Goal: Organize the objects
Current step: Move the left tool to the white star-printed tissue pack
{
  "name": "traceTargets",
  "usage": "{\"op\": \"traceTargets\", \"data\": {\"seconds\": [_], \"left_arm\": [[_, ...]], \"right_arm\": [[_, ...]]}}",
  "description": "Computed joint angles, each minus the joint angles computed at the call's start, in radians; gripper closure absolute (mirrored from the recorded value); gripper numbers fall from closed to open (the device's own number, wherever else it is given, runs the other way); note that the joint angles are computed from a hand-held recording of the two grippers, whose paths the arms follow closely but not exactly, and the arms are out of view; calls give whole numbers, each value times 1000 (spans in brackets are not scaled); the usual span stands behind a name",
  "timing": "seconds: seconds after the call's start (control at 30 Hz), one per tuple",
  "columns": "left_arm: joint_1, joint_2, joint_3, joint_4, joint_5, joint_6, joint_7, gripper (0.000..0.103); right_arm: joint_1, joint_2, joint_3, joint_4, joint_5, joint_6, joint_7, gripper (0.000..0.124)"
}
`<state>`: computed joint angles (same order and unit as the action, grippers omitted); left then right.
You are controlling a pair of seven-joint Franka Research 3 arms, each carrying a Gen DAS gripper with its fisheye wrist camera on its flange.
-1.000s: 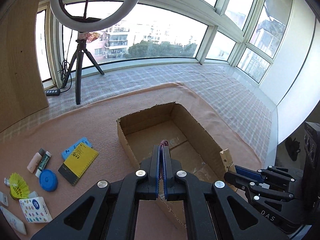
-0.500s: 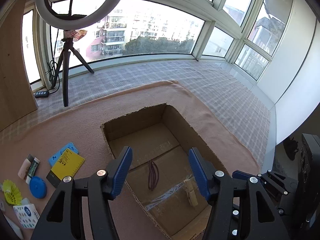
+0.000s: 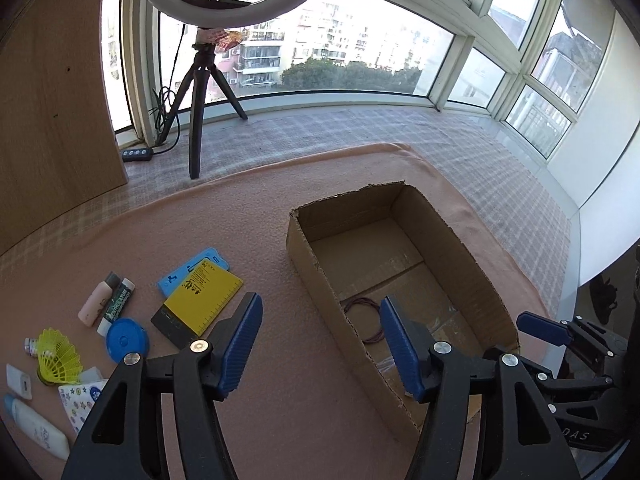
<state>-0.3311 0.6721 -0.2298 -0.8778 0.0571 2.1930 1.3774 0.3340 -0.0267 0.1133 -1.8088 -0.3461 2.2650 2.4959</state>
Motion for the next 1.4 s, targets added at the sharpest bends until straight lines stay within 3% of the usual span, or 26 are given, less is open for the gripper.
{"op": "traceTargets", "data": {"seconds": [0.27,0.67,1.23,1.4], "left_arm": [[71,-140,25,-224,15,28,-44,38],[225,-257,57,-417,-21,-3,-134,39],[288,-219,62,-420,-42,-49,-160,42],[292,-228,52,-439,-54,-44,-144,51]], "right_arm": [[28,47,6,56,-3,-1,-1,60],[81,102,-5,118,-4,11,15,60],[121,132,-15,163,-17,-4,22,60],[124,135,-16,166,-14,-10,29,60]]}}
